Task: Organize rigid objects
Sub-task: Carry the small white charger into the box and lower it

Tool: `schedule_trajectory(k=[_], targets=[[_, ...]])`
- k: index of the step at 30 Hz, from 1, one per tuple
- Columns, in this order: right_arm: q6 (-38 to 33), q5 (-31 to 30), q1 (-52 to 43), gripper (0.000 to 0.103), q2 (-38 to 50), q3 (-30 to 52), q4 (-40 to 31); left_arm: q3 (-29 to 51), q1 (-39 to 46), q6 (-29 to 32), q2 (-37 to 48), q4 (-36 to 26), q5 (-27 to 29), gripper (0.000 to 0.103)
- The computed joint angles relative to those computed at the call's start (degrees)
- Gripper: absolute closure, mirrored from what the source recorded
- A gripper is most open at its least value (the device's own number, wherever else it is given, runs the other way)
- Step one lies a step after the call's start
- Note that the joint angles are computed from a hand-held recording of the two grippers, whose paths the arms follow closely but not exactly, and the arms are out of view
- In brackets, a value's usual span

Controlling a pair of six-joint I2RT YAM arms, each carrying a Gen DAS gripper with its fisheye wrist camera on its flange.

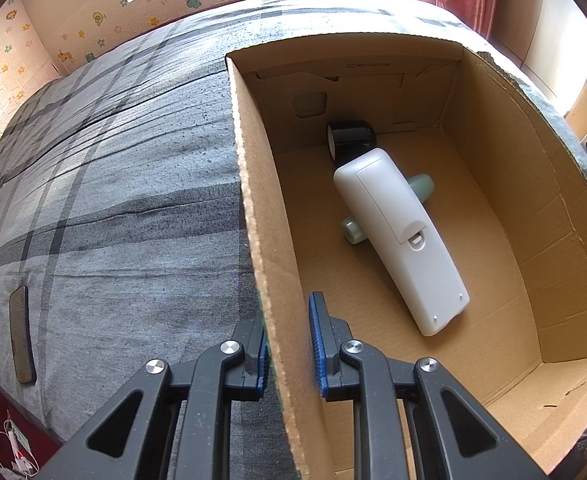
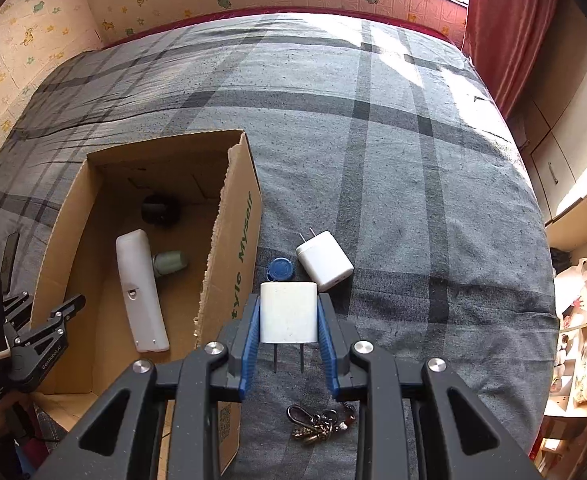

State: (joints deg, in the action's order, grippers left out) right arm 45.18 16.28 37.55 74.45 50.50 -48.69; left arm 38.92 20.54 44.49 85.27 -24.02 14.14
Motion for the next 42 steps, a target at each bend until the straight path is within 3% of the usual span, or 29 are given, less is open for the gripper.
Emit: schedule_trajectory(k=[7,20,42], targets=[[0.2,0.5,4.9,0.075,2.5,5.6,-1.9,0.0,-0.1,-0.1,0.0,0.1,0.0,0.084],[-0.6,-3.2,11.0,0.075,12.1,11.8,2.2,0.0,0.0,0.0,0.1,0.1,0.0,0.084],[-3.7,-5.7,6.8,0.074,35.9,21.3,7.1,-0.2,-0.1,-0.3,0.1,0.2,0.1,0.084]])
